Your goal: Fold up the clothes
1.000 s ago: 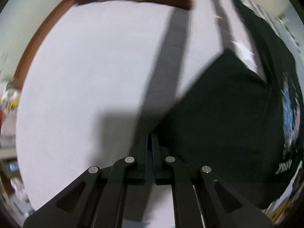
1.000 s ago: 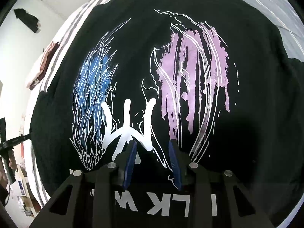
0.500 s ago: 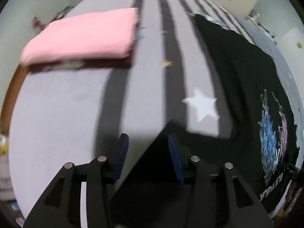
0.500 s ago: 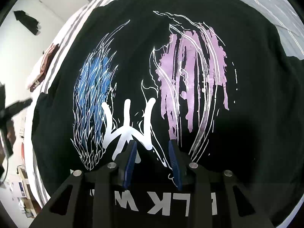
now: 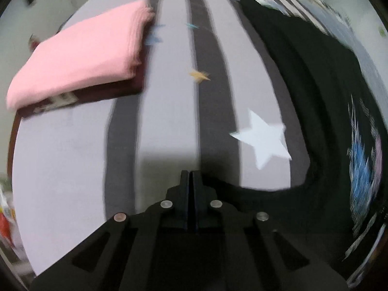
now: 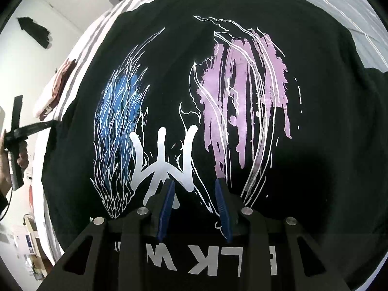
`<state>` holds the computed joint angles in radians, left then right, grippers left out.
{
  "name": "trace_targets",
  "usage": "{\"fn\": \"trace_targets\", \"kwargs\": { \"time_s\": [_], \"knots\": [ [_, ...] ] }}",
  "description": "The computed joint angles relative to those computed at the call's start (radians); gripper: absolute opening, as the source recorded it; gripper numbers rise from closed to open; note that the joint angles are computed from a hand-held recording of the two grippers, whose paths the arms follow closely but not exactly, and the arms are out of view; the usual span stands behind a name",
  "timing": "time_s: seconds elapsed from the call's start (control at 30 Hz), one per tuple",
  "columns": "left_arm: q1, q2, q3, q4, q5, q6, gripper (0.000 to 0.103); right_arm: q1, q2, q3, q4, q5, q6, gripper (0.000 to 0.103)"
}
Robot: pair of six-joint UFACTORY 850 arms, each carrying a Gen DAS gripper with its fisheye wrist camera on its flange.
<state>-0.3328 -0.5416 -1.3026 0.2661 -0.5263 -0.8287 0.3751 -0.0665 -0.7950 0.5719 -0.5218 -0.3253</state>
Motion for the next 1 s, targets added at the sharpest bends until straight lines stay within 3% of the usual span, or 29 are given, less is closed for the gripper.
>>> {"fn": "trace_targets", "kwargs": {
  "time_s": [0.1, 0.13, 0.33, 0.57, 0.63, 0.77, 0.83, 0.93, 0.97, 1.0],
  "knots": [
    [0.025, -0.016, 0.000, 0.149, -0.102, -0.159, 0.000, -0.006, -0.002, -0.002, 0.006, -0.007, -0.014, 0.032],
    [0.046, -0.016, 0.014, 0.143, -0.101, -0.180, 0.000, -0.012, 0.003, 0.001, 0.010, -0.012, -0.021, 0.032],
    [0.096, 0.019, 0.028, 0.119, -0.005, -0.126, 0.000, -0.020, 0.000, 0.000, 0.042, -0.016, -0.055, 0.032],
    [0.028, 0.007, -0.021, 0.014, 0.076, -0.015, 0.002, -0.054, 0.023, -0.013, -0.051, -0.005, 0.005, 0.032],
    [-0.003, -0.006, -0.031, -0.040, 0.085, 0.014, 0.004, -0.100, 0.038, -0.014, -0.111, 0.002, 0.046, 0.036],
    [-0.120, -0.008, -0.026, -0.109, 0.064, -0.033, 0.006, -0.221, 0.064, -0.013, -0.179, 0.001, 0.065, 0.040],
    [-0.219, 0.041, 0.024, -0.106, 0.041, -0.142, 0.006, -0.290, 0.069, -0.021, -0.235, 0.006, 0.100, 0.042],
    [-0.440, 0.163, 0.109, -0.051, -0.048, -0.404, 0.006, -0.417, 0.080, -0.028, -0.264, 0.000, 0.093, 0.043],
    [-0.492, 0.177, 0.109, -0.056, -0.075, -0.450, 0.006, -0.460, 0.079, -0.033, -0.276, -0.001, 0.093, 0.043],
    [-0.501, 0.167, 0.097, -0.062, -0.088, -0.459, 0.006, -0.509, 0.075, -0.039, -0.270, -0.009, 0.069, 0.043]
  ]
}}
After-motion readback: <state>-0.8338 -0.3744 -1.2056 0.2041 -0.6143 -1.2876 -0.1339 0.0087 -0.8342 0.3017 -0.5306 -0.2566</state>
